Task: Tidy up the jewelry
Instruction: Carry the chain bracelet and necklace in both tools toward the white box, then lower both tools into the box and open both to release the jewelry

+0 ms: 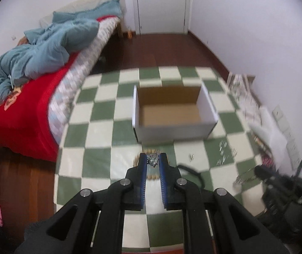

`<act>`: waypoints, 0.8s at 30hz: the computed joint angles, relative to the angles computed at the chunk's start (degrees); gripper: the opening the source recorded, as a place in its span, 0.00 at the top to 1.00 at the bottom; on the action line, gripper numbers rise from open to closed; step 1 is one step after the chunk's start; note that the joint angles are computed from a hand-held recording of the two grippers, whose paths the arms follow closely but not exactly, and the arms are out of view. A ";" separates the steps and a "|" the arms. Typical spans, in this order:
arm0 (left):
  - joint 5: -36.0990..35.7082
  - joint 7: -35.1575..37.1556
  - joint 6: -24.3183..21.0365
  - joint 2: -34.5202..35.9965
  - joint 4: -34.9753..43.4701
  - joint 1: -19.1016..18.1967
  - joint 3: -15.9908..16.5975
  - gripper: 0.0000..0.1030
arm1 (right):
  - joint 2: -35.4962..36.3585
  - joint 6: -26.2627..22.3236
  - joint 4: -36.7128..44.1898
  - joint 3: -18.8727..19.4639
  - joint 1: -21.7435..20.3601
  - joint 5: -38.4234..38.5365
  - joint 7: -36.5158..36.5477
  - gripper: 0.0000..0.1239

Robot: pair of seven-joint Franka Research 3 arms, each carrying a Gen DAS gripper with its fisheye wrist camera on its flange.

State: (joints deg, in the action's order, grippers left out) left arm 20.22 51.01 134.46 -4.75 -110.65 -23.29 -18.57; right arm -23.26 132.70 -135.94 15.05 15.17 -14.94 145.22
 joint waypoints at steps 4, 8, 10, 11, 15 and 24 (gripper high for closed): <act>0.54 -0.10 1.01 0.32 2.44 0.42 0.32 0.92 | 0.90 -0.21 3.22 0.67 -0.49 -2.40 -0.03 0.97; 0.87 0.64 1.46 1.55 5.54 0.99 0.72 0.92 | 2.73 -0.19 7.10 1.06 -0.95 -5.37 0.16 0.97; 1.53 0.74 1.69 2.45 6.98 1.16 0.81 0.92 | 4.02 -0.16 9.17 1.10 -1.04 -7.17 0.04 0.97; 1.81 1.05 1.66 3.21 8.10 1.25 0.90 0.92 | 4.68 -0.09 10.16 0.98 -1.03 -7.92 -0.03 0.97; 2.62 2.00 1.57 5.98 11.74 1.36 1.34 0.92 | 8.45 0.39 14.89 0.17 -0.78 -10.96 -0.38 0.97; 3.10 5.04 0.57 14.42 22.02 1.24 3.10 0.92 | 19.19 2.00 25.75 -4.40 1.94 -15.06 -2.19 0.97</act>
